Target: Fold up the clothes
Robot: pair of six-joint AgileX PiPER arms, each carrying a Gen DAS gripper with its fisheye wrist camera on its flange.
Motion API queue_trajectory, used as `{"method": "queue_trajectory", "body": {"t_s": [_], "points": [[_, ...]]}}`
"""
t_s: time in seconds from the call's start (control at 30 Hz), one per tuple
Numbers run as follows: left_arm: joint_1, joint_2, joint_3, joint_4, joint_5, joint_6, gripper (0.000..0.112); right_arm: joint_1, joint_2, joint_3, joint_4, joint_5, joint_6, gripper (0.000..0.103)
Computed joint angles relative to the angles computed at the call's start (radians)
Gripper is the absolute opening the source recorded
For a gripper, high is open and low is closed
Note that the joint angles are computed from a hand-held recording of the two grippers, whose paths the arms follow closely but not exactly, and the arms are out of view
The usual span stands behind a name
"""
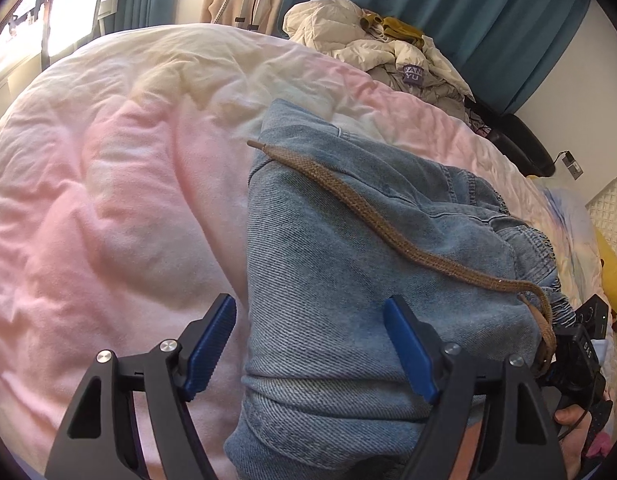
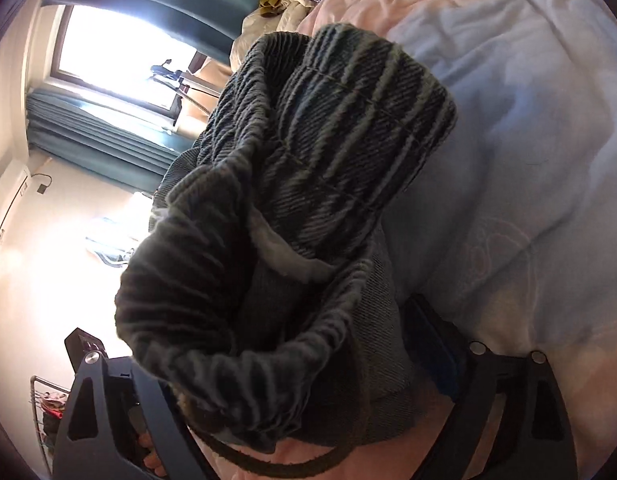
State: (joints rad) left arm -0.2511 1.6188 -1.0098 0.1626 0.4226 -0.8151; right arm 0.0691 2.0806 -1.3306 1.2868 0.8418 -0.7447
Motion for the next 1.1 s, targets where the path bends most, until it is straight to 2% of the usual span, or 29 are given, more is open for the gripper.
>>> {"method": "queue_trajectory", "body": {"t_s": [0.03,0.13,0.23,0.3,0.37,0.47,0.57,0.8,1.1], "points": [[0.008,0.007,0.000,-0.036,-0.008,0.038,0.079,0.001,0.007,-0.009,0.018,0.012,-0.013,0.096],[-0.015,0.030,-0.013,-0.008,-0.021,0.037,0.073,0.004,0.023,-0.026,0.072,0.048,-0.064,0.097],[-0.054,0.043,-0.032,0.143,0.001,-0.104,0.067,0.002,0.027,-0.019,0.096,0.051,-0.117,0.094],[-0.081,0.046,-0.039,0.236,0.019,-0.187,0.060,0.005,0.031,-0.020,0.075,0.029,-0.107,0.085],[-0.106,0.047,-0.043,0.326,0.038,-0.280,0.053,0.007,0.025,-0.013,0.058,0.002,-0.094,0.065],[-0.153,0.036,-0.046,0.473,0.083,-0.434,0.039,0.018,-0.013,0.013,0.050,-0.049,-0.110,0.045],[-0.189,0.015,-0.046,0.551,0.125,-0.526,0.032,0.033,-0.072,0.052,0.069,-0.103,-0.146,0.035],[-0.310,-0.064,-0.084,0.685,0.294,-0.635,0.025,0.017,-0.179,0.088,0.058,-0.088,-0.144,0.032],[-0.499,-0.102,-0.248,0.740,0.533,-0.620,0.023,-0.087,-0.371,0.150,0.017,0.005,-0.122,0.032]]}}
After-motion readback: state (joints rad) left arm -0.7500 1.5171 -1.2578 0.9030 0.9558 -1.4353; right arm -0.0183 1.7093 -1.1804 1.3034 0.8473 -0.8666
